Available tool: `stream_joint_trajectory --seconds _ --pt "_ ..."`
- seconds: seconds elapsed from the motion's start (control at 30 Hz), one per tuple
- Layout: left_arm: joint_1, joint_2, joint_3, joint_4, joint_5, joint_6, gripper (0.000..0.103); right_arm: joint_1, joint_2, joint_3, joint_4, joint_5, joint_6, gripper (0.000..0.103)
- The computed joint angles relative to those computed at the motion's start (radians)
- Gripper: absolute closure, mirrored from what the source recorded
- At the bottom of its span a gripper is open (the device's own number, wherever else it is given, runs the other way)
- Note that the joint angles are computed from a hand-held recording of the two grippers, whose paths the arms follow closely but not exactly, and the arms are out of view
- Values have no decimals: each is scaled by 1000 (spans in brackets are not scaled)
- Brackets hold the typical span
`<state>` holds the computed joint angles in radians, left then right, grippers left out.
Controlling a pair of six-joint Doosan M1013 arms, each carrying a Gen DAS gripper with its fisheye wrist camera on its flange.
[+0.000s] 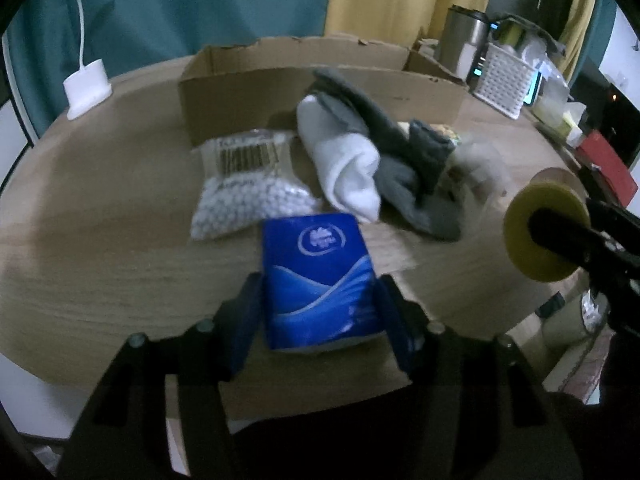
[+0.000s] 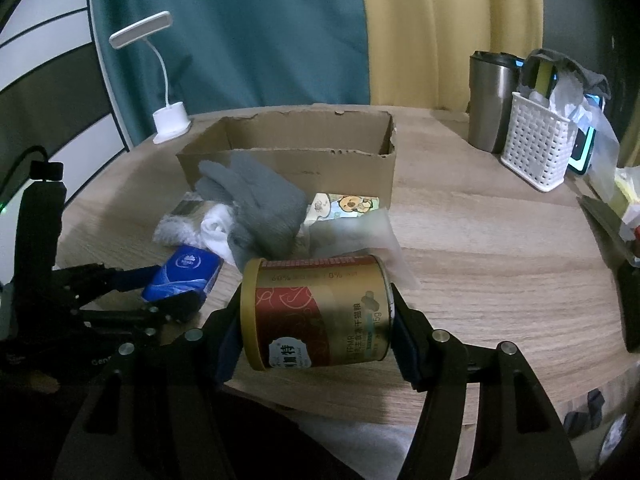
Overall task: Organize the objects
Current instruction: 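Lift the tissue pack with the left tool while the right tool carries the can toward the box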
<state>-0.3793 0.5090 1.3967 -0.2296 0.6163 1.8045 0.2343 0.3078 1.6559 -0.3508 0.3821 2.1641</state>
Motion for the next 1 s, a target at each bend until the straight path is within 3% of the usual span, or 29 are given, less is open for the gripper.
stream_joint_trajectory --seconds 0.23,0.4,0.63,1.0 --pt "-10 4 4 37 -25 9 41 -2 2 1 14 2 -9 37" --pt "0 -4 9 -31 -11 71 47 -1 0 2 0 -2 4 37" --pt "6 -31 31 -162 -5 194 48 2 -4 0 -26 -5 26 37" --pt "14 -66 44 -213 -67 236 48 6 -15 -5 -86 -10 67 37"
